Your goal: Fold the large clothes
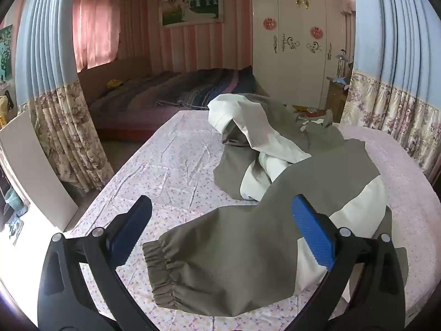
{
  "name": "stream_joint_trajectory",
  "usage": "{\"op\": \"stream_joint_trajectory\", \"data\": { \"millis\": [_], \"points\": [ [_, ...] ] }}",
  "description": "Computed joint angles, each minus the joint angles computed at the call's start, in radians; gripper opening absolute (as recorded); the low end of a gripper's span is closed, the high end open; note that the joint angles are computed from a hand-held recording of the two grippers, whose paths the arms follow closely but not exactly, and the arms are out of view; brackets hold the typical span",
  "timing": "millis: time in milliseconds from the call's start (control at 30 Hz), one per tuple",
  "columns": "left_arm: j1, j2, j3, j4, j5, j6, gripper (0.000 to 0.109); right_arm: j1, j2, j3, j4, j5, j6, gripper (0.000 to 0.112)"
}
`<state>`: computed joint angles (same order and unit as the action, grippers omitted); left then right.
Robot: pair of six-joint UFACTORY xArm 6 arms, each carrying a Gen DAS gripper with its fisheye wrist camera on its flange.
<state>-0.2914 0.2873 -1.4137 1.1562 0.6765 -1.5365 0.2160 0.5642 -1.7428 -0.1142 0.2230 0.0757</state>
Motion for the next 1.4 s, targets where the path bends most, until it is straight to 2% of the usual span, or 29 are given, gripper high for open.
{"op": "stream_joint_trajectory", "data": {
  "millis": [100,167,267,400,433,767,1400],
  "points": [
    [-0.001,-0.003,0.003,0.014,0.003,-0.013,0.100,0.000,-0.015,0.027,-0.003,-0.025,0.002,0.101],
    [0.004,-0.010,0.012,0.016,-0.011,-0.022,0.100,0.000,0.003,-0.005,0.025,0.026,-0.023,0.101],
    [0.006,-0.011,0.024,0.018,-0.012,-0.030,0.100,-0.003,0.011,-0.020,0.018,0.041,-0.011,0.101],
    [0.006,-0.015,0.032,0.029,-0.029,-0.056,0.100,-0.005,0.015,-0.014,0.025,0.018,-0.007,0.101],
    [-0.005,0.011,-0.005,0.007,-0.009,-0.028,0.100,-0.006,0.018,-0.019,0.022,0.021,-0.006,0.101],
    [-0.005,0.020,-0.019,-0.021,0.002,0.014,0.100,-0.006,0.021,-0.016,0.060,0.010,-0.039,0.101],
    [0.001,0.018,-0.007,-0.014,0.005,0.006,0.100,0.005,0.025,-0.020,0.069,0.010,-0.056,0.101]
  ]
}}
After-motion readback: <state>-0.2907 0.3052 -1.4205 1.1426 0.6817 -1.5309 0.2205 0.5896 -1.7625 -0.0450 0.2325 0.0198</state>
